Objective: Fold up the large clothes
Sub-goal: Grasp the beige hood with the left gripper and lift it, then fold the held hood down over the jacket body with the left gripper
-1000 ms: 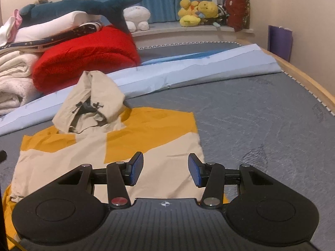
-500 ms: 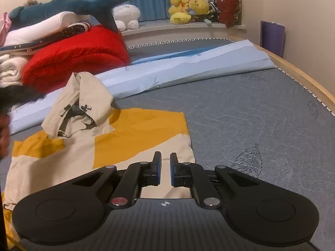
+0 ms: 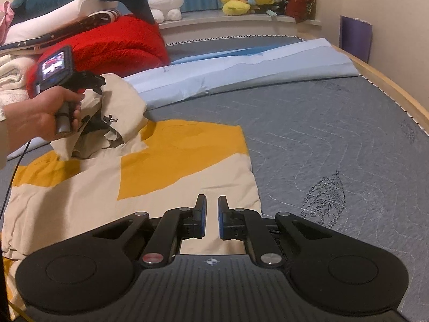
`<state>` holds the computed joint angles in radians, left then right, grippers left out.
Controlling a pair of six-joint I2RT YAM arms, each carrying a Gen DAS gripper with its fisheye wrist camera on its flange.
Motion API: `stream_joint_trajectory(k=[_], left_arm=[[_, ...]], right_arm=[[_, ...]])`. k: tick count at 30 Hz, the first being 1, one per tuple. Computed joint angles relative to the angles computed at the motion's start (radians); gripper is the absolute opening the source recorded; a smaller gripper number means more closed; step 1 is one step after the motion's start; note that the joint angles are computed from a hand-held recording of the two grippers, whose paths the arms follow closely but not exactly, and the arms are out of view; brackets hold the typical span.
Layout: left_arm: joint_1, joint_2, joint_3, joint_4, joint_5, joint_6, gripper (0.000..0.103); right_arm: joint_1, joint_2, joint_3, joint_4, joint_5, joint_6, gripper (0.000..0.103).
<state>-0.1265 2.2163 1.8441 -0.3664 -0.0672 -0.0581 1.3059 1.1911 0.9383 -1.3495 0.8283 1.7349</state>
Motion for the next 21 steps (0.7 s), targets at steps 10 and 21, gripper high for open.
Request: stream_joint_trajectory(k=[10, 21], left_arm=[[0.208, -0.716, -0.696, 0.119, 0.469, 0.437, 0.001], [1.19, -1.063, -0.968, -0.728, 0.923, 1.573, 0.068]], right_arm=[[0.025, -0.025, 0.054, -0.055, 0.052, 0.079, 0.008], [0.092, 0.002, 0.122, -0.131, 0.097, 0.195, 0.008]])
